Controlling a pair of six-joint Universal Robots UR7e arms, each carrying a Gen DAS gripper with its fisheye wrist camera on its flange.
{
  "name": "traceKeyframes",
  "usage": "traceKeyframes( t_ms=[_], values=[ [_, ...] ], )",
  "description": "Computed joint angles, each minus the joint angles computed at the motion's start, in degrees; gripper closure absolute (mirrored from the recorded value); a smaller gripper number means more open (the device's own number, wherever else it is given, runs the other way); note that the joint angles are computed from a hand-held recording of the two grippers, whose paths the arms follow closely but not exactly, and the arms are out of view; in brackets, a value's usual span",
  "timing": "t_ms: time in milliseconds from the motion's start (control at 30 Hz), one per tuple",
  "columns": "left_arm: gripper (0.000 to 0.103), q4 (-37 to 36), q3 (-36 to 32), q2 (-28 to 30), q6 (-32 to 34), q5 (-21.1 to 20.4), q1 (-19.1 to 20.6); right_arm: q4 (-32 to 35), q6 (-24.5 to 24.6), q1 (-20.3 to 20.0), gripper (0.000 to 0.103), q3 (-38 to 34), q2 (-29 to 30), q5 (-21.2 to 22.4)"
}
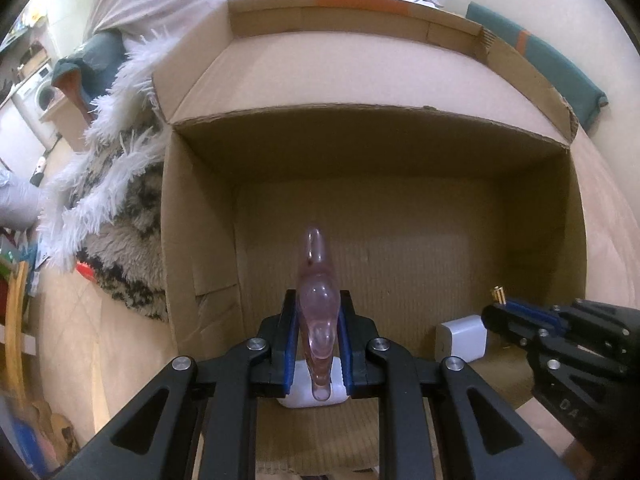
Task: Organize rigid objects
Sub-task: 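Lower the pink toy into the box with the left tool while the right tool drops the battery in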
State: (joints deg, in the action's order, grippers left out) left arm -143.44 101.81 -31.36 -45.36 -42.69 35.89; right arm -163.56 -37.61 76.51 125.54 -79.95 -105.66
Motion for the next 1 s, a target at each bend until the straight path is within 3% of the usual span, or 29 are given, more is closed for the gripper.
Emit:
traceKeyframes(
  t_ms=[367, 867, 933, 1000],
  values=[
    [0.087, 2.1, -0.8, 1.2, -2.6, -1.9, 0.6, 0.7, 3.0, 1.1, 0.092, -2.1, 3.4, -3.4],
    [0.086, 4.3, -1.8, 1.8, -4.1, -1.0, 0.8, 0.9, 2.7, -0.4, 0.092, -1.9, 2.1, -0.5],
    [0.078, 5.4, -2.0, 1.7, -4.7, -0.6, 0.5, 0.8, 2.7, -0.5, 0.092, -1.9, 1.8, 0.2],
    [0.05, 5.4, -1.8, 1.4, -5.3, -0.5, 0.3, 0.7, 2.5, -0.5, 0.092, -1.8, 1.3, 0.9]
  ],
)
